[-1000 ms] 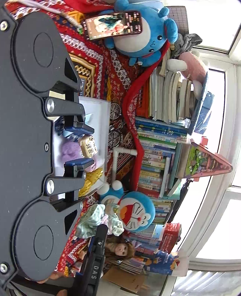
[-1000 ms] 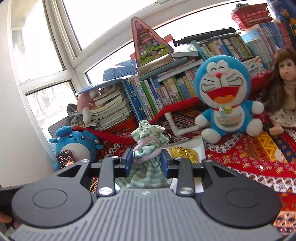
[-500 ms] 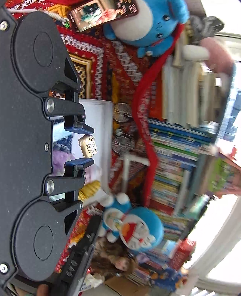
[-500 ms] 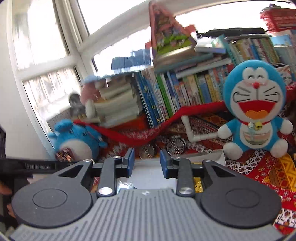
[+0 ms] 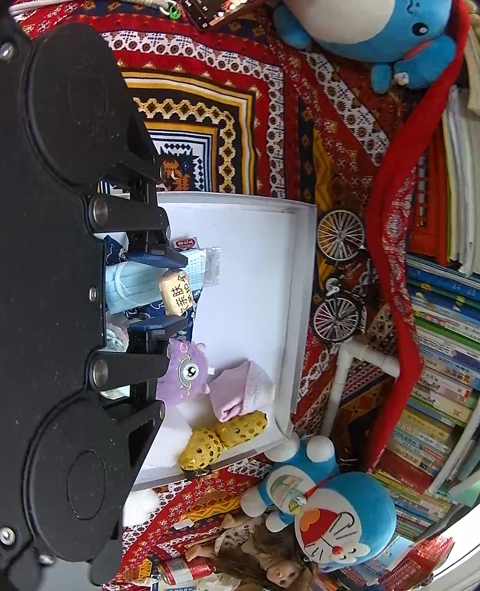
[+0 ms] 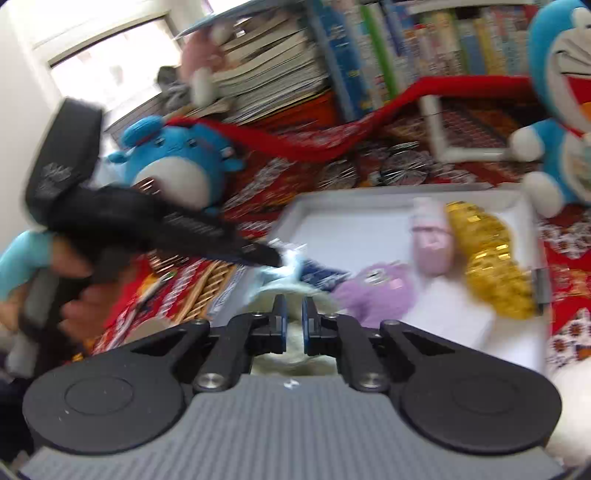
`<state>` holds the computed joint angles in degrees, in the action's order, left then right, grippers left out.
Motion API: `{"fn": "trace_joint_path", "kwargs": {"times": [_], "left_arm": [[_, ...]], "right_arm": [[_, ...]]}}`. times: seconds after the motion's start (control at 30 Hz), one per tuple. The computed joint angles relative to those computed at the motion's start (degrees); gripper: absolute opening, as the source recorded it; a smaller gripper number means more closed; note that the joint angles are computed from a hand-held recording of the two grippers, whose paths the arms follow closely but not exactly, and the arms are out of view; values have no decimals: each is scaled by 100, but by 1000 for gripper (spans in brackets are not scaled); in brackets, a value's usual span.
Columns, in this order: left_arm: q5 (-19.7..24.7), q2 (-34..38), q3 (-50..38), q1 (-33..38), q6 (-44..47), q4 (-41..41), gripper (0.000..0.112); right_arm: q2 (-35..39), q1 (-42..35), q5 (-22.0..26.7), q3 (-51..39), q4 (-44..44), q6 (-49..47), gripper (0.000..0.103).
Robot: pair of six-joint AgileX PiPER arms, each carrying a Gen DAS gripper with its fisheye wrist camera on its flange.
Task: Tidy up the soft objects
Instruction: 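Carry the block and cloth into the tray and open both tools, then withdraw both tools from the tray toward the green scrunchie and cup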
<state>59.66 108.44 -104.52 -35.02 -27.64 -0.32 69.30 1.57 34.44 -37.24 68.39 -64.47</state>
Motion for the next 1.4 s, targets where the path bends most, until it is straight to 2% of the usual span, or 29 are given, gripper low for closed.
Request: {"fn": "trace_joint_path", "kwargs": {"times": [0.1, 0.23, 0.3, 0.43, 0.57, 0.67, 0.83, 0.9, 0.97, 1.1, 1.4], "left_arm": [[127, 107, -107, 50, -21, -68, 26], [228, 202, -205, 73, -115, -3, 26], [241, 228, -222, 91, -154, 20, 26], [212, 256, -212, 157, -128, -57, 26], [228, 310, -245, 172, -84, -116, 27], [259, 360, -314, 143, -71, -125, 28], [320, 395, -400, 126, -64, -161, 35], [358, 392, -420, 126, -75, -172, 37], [384, 380, -421, 134, -69, -214, 39], [494, 362, -429, 135, -104, -250, 44], [865, 407, -530, 156, -152, -360, 45]], "right_arm": [[211, 460, -176, -176, -631, 468, 14], [569, 1006, -831, -359, -1473, 1469, 20], [709, 1089, -1107, -423, -1669, 1820, 20], [940, 1329, -1751, -451, -2705, 3012, 19], [1131, 1250, -2090, -438, -2469, 2853, 18], [1226, 1379, -2499, -450, -3230, 3649, 19], [1143, 1228, -2333, -429, -2381, 2860, 18], [1039, 1243, -2333, -381, -2549, 2973, 24], [939, 1175, -2247, -338, -2280, 2695, 38], [791, 1033, -2064, -257, -1692, 2113, 41], [500, 944, -1962, -64, -1291, 1729, 48]]}}
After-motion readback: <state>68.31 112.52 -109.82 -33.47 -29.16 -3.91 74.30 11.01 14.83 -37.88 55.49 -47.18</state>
